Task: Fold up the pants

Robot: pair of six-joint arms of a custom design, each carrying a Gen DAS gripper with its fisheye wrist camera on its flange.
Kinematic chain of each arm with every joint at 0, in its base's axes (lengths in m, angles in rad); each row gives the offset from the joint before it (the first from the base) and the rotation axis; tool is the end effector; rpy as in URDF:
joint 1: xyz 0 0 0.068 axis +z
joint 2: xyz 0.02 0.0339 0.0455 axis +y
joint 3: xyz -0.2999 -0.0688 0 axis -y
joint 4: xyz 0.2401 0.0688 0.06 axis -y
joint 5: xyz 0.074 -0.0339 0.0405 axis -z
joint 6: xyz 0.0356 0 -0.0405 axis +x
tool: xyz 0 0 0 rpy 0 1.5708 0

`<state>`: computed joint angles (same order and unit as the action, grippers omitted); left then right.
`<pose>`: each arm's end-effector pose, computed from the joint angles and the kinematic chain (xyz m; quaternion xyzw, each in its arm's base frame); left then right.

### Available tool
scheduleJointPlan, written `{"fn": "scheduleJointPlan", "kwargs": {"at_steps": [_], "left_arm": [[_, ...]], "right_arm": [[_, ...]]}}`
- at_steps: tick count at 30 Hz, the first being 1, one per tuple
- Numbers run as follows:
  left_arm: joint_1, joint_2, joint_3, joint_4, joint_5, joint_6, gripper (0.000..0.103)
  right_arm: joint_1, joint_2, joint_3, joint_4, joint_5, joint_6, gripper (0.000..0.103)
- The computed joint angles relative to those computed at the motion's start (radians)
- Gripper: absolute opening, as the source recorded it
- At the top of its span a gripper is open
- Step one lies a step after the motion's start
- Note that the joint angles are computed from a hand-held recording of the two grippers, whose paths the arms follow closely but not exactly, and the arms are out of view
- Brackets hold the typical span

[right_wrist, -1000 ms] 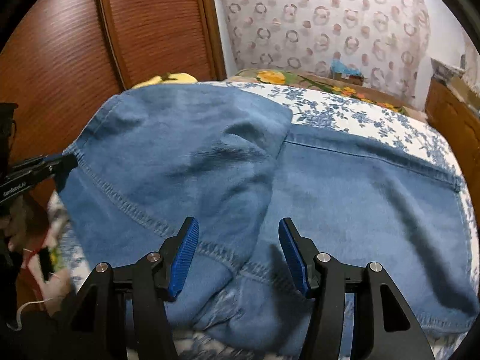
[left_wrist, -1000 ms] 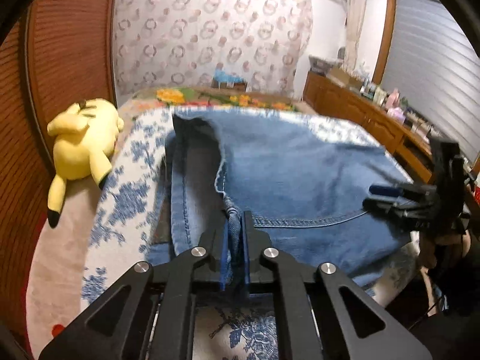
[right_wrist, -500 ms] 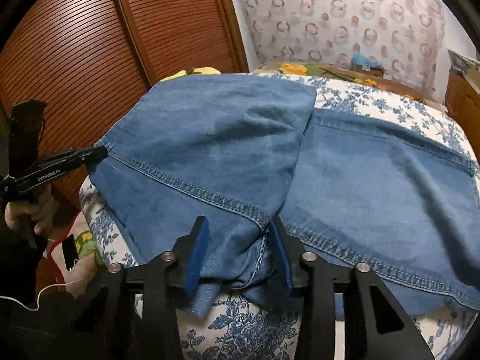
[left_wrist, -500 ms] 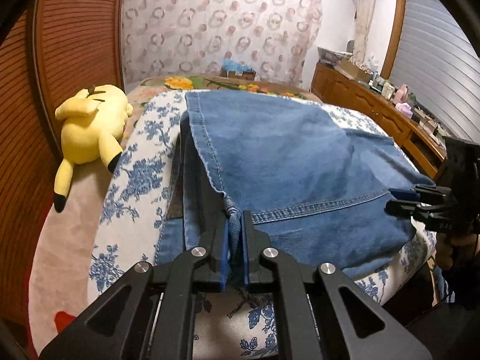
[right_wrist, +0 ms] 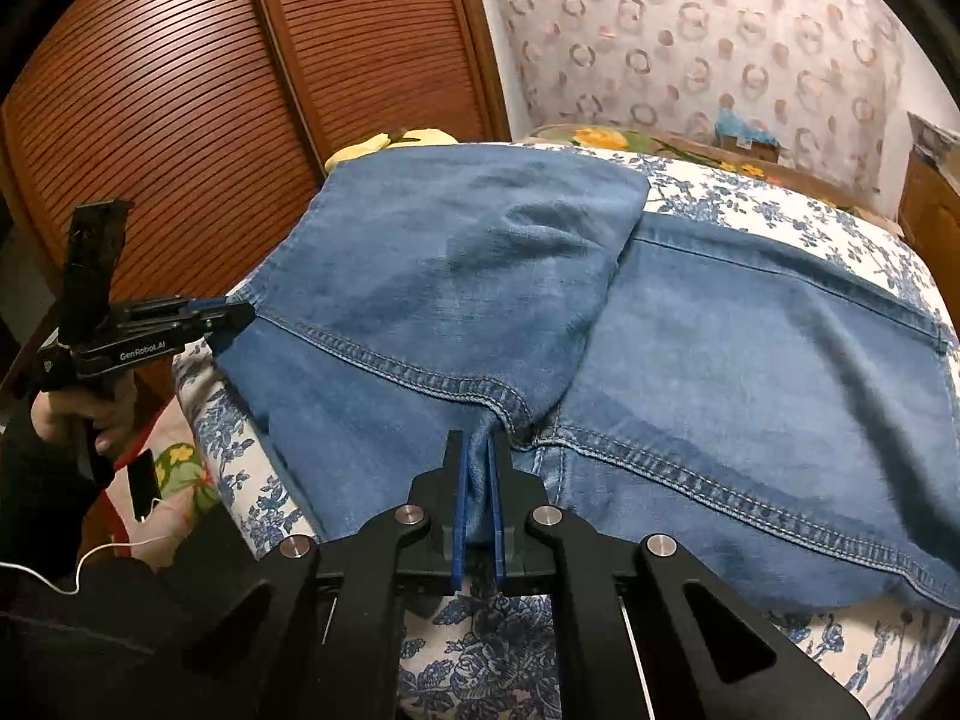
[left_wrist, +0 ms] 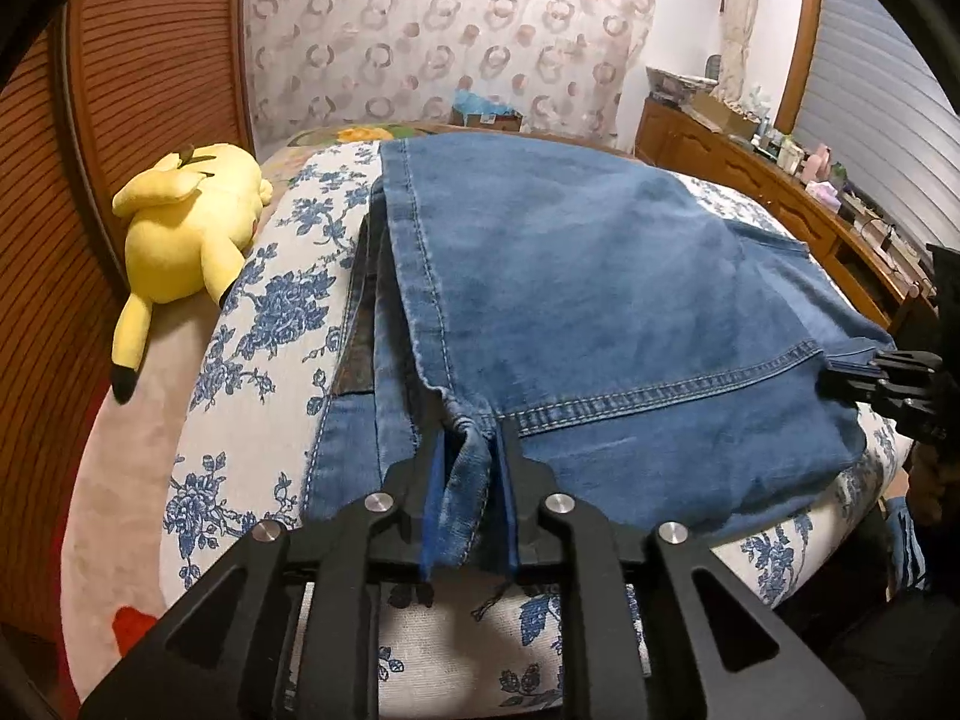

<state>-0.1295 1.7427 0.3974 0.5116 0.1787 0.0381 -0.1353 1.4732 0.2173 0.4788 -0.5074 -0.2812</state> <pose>0.2538 -0.0394 0.1076 0.1098 0.9232 -0.0995 0.3546 0.1977 -0.0095 0.1286 -0.1618 0.8833 0.1491 0.4139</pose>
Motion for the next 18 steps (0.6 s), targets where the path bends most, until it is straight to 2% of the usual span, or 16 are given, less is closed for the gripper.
{"fn": "scheduleJointPlan", "kwargs": {"at_steps": [3, 5, 6, 8, 10, 14, 18], "left_arm": [[-0.013, -0.006, 0.003, -0.01, -0.012, 0.003, 0.026], [-0.03, -0.02, -0.004, 0.003, -0.019, 0.01, 0.046], [-0.04, -0.031, -0.011, 0.015, -0.028, 0.008, 0.05], [-0.063, -0.05, -0.009, 0.008, -0.054, -0.007, 0.066], [-0.081, -0.07, -0.006, -0.004, -0.066, -0.015, 0.078], [-0.125, -0.124, 0.002, -0.039, -0.103, -0.017, 0.08], [-0.175, -0.147, 0.027, -0.079, -0.154, -0.023, 0.08]], "right_arm": [[0.01, -0.014, -0.012, 0.013, 0.01, 0.029, 0.006], [0.01, -0.044, -0.029, 0.009, 0.011, 0.041, 0.007], [0.01, -0.056, -0.035, 0.009, 0.011, 0.047, 0.007], [-0.01, -0.077, -0.049, 0.007, 0.001, 0.042, 0.007], [-0.034, -0.095, -0.064, 0.01, -0.006, 0.032, 0.007], [-0.094, -0.126, -0.085, 0.009, -0.032, 0.02, 0.008], [-0.132, -0.115, -0.114, 0.065, -0.027, 0.027, 0.009]]}}
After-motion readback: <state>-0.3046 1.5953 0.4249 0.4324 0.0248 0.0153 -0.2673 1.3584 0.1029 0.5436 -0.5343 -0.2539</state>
